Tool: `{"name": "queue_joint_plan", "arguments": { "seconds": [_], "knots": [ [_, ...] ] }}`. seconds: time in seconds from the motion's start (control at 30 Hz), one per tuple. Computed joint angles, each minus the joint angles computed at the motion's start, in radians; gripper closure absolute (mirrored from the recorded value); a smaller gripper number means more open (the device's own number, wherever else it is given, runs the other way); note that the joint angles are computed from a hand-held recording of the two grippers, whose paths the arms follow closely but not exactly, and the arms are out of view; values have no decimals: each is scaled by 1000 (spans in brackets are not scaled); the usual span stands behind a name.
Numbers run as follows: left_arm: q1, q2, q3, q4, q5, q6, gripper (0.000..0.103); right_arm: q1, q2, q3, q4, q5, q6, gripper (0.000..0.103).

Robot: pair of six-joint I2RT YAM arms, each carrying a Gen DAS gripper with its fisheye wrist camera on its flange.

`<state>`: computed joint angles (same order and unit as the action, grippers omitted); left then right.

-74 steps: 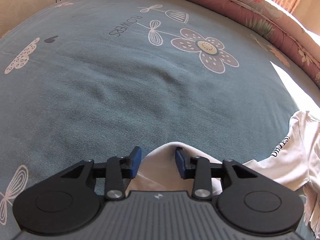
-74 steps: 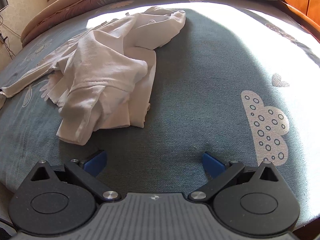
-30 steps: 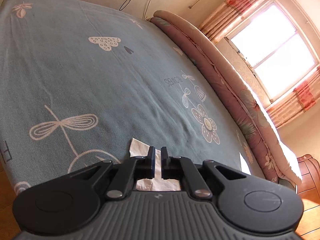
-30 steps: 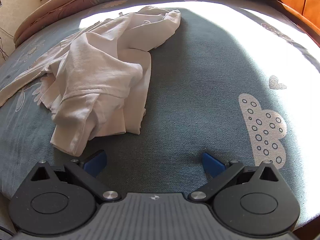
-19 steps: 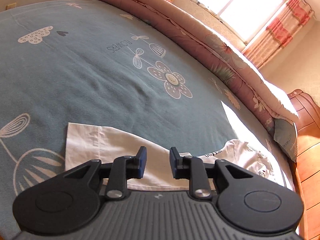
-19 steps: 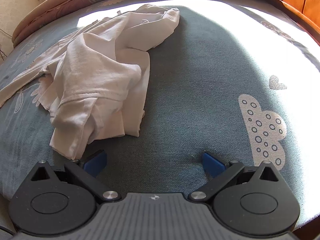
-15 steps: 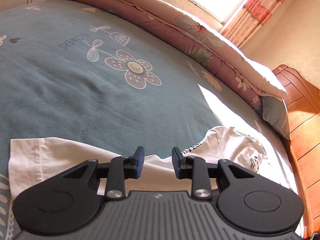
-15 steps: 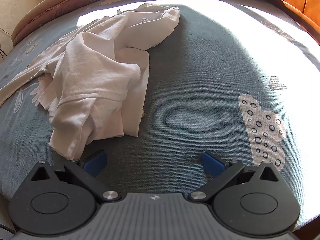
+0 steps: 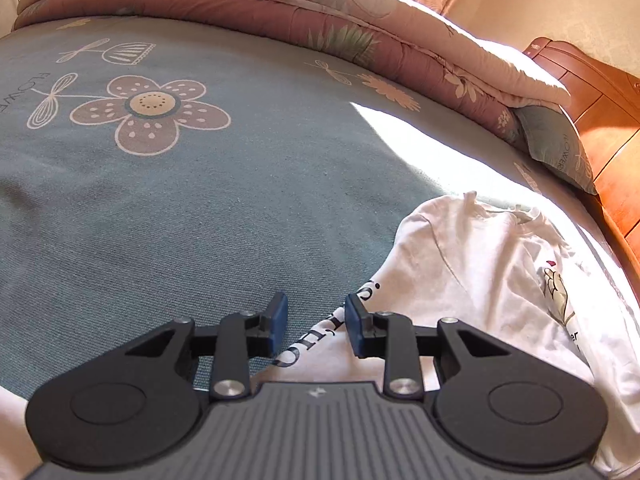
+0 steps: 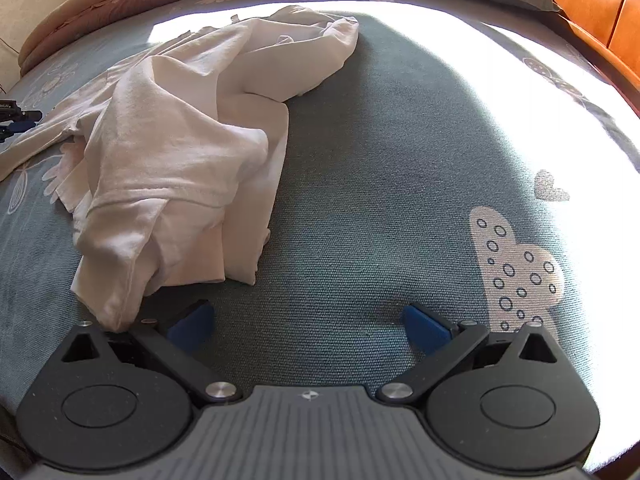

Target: Fold clothes

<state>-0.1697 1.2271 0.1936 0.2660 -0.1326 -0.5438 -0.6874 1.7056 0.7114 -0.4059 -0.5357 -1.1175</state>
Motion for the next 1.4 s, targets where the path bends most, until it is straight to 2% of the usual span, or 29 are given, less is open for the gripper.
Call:
{"name": "queue_joint_plan", "arguments": {
  "seconds": [0.27,0.4,0.6,0.67,0.8,0.9,0.97,1.1,1.23,1.4],
  "knots": [
    [-327,-11,27,-102,-278,15,72,8,-4,-26,55,-9,16,0],
    [-447,-17,40,-129,-406,37,67,10,-4,-35,75,-14,25,0],
    [-503,37,62,-136,-445,58,65,9,-3,-40,86,-16,27,0],
    [-458,7,45,-112,-398,63,65,8,-3,-41,87,-17,27,0],
    [-197,-138,-36,4,-154,54,65,9,0,-36,82,-14,25,0],
    [-5,-109,-43,108,-3,41,65,7,-1,-37,82,-17,23,0],
    [76,-6,-6,153,54,47,65,6,-1,-39,84,-17,20,0],
    [64,149,46,200,42,94,65,4,0,-38,83,-18,19,0],
    [10,216,43,264,28,100,65,3,1,-41,90,-22,17,0],
    [-47,255,71,240,-44,132,65,9,-3,-49,103,-21,26,0]
  ]
}}
